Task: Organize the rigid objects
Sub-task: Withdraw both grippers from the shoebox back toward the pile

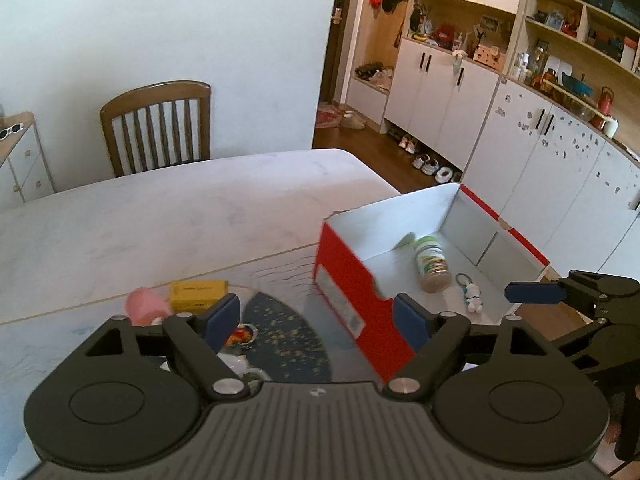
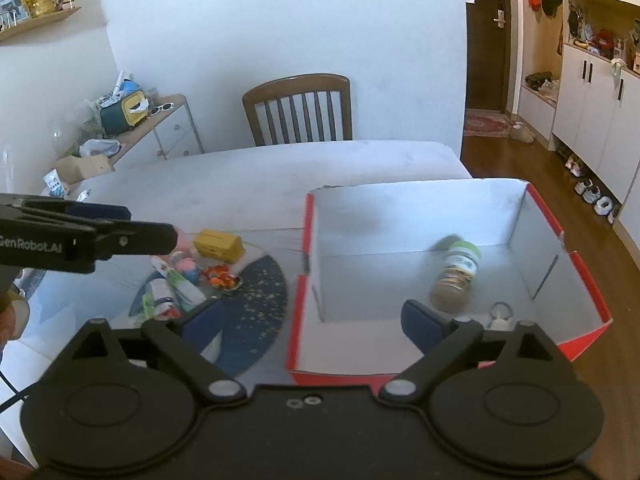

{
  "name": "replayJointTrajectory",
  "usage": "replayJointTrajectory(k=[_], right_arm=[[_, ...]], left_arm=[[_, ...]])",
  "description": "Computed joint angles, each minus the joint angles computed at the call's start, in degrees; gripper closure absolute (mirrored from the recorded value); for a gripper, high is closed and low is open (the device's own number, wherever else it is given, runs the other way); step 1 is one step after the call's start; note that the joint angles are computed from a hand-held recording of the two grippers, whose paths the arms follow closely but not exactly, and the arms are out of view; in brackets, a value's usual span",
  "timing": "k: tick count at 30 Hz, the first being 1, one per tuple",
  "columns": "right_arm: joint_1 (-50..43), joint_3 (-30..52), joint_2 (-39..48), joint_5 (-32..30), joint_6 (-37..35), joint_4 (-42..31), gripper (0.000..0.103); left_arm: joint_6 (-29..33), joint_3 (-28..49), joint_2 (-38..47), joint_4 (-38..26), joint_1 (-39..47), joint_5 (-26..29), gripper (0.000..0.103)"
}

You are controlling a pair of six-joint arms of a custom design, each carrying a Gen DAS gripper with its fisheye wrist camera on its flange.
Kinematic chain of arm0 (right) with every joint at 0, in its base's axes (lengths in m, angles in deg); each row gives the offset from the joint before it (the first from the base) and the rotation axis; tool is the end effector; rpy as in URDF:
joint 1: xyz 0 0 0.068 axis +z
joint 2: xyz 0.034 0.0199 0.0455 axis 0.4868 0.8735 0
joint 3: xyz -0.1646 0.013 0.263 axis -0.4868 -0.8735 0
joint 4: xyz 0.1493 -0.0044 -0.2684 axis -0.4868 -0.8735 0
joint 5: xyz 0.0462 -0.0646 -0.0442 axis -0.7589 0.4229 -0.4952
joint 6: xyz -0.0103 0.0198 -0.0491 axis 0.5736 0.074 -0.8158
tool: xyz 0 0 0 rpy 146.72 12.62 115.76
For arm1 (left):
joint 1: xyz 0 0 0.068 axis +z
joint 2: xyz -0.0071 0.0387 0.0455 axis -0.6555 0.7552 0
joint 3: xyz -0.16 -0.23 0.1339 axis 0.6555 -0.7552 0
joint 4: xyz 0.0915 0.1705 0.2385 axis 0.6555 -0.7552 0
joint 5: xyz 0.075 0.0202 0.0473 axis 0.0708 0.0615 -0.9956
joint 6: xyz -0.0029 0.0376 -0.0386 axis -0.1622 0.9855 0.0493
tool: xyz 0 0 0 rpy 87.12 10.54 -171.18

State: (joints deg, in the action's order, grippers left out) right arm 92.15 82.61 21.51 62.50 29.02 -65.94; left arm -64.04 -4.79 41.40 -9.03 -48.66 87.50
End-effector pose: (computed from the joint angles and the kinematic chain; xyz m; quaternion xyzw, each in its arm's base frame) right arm 0.1656 0.2725 0.3085 0.0992 0.9084 0.0281 0.4051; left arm 0.2651 -0.0535 0.3478 0.3016 0.8617 -0.2000 0.3557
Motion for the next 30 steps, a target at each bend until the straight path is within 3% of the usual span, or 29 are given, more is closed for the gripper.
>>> replayJointTrajectory(k=[7,9,11,13,19,23,30], right_arm=[[1.07,4.07,5.20,0.22,-0.14,1.90,0.003],[1.02,5.18,6.67,-0.18,-0.35,2.45,0.003],[0.95,6.09,7.84,-0.52,-0.67,3.04,0.003],[0.94,7.07,9.10,-0.82,-0.81,3.43,0.003],[0.44,9.77,12.99,-2.60,-0.80,4.49,0.003],[-0.34,10.88,15.16,-4.58,-0.72,4.86,0.003],[-1.11,13.62,19.54,-7.58,-7.17,6.66,0.003]], left_arm=[[7.27,0.18,2.91,-1.39,10.36,7.10,0.015],[8.68,0.64,4.28,-1.51,12.59,8.47,0.011],[9.14,-0.09,4.72,0.13,14.07,8.75,0.000],[9.65,-1.21,5.07,2.30,15.66,9.08,0.000],[12.53,-2.16,9.42,4.12,19.76,9.09,0.000],[13.28,-1.94,13.41,4.03,20.89,6.21,0.000],[14.10,-3.97,17.79,8.06,22.73,3.27,0.000]])
